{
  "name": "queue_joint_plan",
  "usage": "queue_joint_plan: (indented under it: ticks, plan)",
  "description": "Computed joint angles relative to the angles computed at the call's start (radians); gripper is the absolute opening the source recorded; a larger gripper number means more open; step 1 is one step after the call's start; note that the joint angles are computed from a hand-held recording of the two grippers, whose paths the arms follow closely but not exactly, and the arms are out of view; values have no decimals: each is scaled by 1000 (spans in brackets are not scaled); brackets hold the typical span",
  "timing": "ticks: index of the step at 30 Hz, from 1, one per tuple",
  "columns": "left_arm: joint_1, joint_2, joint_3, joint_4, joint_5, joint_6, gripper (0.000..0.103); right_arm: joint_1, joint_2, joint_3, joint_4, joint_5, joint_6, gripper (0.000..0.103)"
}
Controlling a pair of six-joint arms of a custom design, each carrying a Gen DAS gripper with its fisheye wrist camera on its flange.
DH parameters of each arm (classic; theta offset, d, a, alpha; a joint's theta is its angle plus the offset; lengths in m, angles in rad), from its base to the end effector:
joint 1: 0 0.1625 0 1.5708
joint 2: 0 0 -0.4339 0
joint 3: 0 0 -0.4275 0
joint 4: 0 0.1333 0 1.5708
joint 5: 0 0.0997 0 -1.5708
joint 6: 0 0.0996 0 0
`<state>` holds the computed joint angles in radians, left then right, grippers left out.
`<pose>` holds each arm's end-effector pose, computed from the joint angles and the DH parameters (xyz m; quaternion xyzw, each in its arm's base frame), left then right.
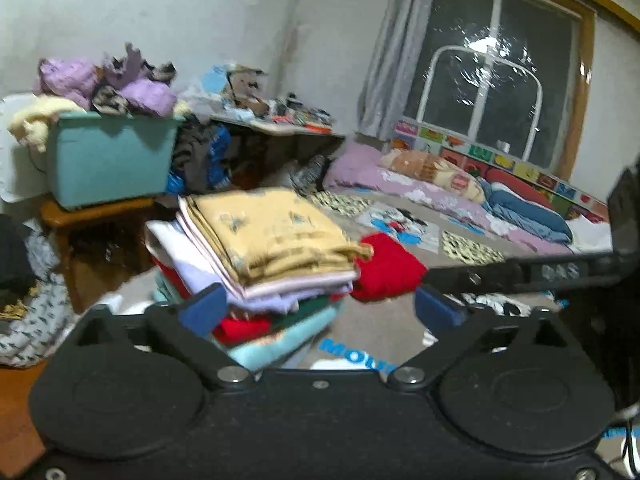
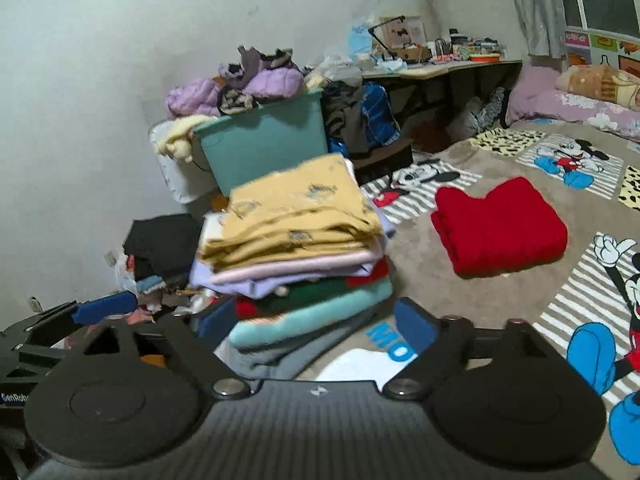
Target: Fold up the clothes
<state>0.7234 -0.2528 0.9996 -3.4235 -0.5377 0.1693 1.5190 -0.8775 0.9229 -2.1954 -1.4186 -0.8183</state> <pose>-0.4729 -0.7096 0.0469 0.1336 0.7726 -0.5705 0.2445 0.1046 -0.8482 0.4490 0.3775 -0.8781 0.2889 0.0539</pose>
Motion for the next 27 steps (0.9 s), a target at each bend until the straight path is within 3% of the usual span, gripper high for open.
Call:
queue_joint_plan:
  ticks: [1, 3, 9, 14, 17, 22, 27]
  plan:
    - [-8, 3, -11, 2, 22, 2, 103, 2, -14, 13, -4, 5, 0, 103]
    - [-27, 24, -55, -11, 77, 35, 103, 9, -44, 53, -40, -3, 4, 103]
    - [-77, 193, -380, -160, 282, 327, 103, 15, -99, 109, -79, -6, 48, 103]
    - [-93, 126, -277, -9, 340, 138, 103, 22, -134, 156, -141, -52, 58, 103]
    - [-100, 135, -293, -3, 365, 153, 103, 26, -157, 186, -166, -70, 49, 103]
    - [-108, 79, -191, 103, 397, -9, 103, 33, -194, 238, -203, -104, 17, 103]
    - [-118, 90, -206, 120, 421, 23, 103, 38, -214, 266, -188, -149, 2, 103]
